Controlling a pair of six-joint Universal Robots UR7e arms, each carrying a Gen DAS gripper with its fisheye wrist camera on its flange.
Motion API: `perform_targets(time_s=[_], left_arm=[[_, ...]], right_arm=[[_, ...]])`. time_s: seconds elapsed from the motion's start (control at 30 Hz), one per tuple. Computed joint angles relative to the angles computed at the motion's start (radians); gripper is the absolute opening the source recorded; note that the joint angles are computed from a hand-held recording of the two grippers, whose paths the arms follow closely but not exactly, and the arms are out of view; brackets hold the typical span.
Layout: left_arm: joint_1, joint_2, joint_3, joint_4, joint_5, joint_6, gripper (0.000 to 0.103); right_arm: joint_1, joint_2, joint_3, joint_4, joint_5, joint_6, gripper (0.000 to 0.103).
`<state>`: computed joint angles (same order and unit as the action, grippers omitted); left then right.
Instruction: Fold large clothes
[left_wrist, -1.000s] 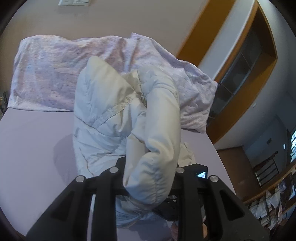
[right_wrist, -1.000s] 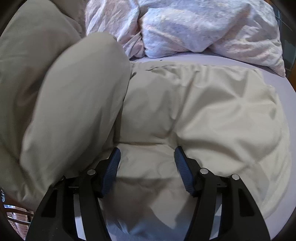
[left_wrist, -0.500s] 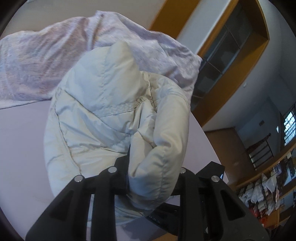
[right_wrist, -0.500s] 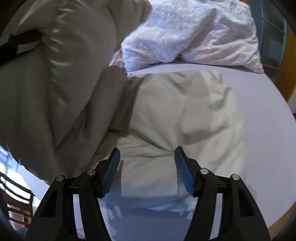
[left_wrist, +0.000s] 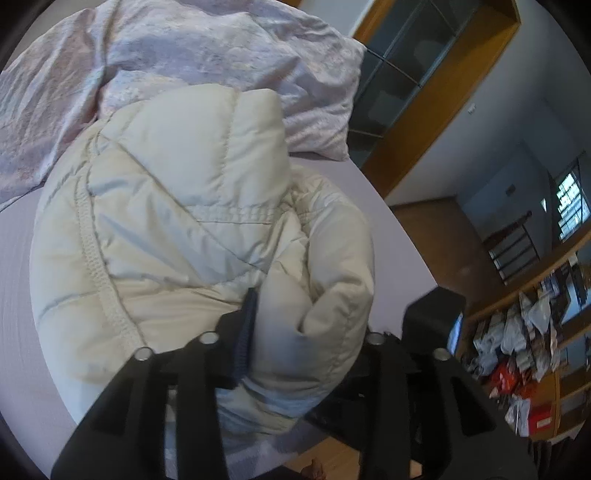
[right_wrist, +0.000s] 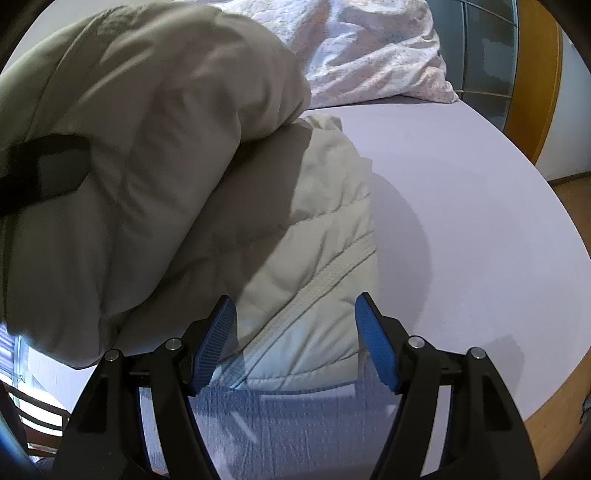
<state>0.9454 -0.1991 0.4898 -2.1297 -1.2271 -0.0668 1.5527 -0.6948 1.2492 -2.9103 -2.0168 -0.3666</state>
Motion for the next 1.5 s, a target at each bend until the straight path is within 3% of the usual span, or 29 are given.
perform_targets(time_s=[0.03,0.13,0.4,0.57,0.7,0.8,0.93,1.0,1.27,1.4,1.5], left_arm=[[0.002,-0.012,0.018,-0.011,-0.022,0.002,0.062],[0.000,-0.058,0.084,-0.053,-0.040,0.027,0.075],[-0.011,-0.153,0.210,-0.116,0.075,0.041,0.079],[0.004,-0.244,0.306,-0.190,0.019,0.026,0.083],[0.008,-0.299,0.361,-0.266,0.066,0.027,0.087],[0.026,-0.291,0.329,-0.266,0.141,0.014,0.087],[0.048,-0.213,0.223,-0.226,0.314,0.037,0.087],[0.066,-0.176,0.162,-0.169,0.337,0.003,0.086],[0.091,-0.098,0.062,-0.087,0.322,-0.028,0.086],[0.099,-0.056,-0.002,-0.036,0.254,-0.055,0.086],[0.098,-0.028,-0.024,-0.031,0.243,-0.060,0.086]], right_arm=[[-0.001,-0.002,0.002,0.000,0.001,0.002,0.070],[-0.006,-0.004,0.000,0.005,0.005,0.009,0.070],[-0.026,-0.018,-0.003,0.044,0.019,0.050,0.071],[-0.027,-0.024,0.004,0.043,0.018,0.055,0.073],[-0.029,-0.018,-0.013,0.050,0.017,0.057,0.073],[-0.026,-0.022,0.002,0.035,0.012,0.062,0.073],[-0.023,-0.020,0.002,0.028,0.004,0.064,0.073],[-0.022,-0.020,0.000,0.026,-0.003,0.063,0.073],[-0.029,-0.036,0.015,-0.006,-0.022,0.075,0.073],[-0.031,-0.048,0.020,-0.025,-0.038,0.087,0.073],[-0.026,-0.065,0.023,-0.056,-0.047,0.089,0.073]])
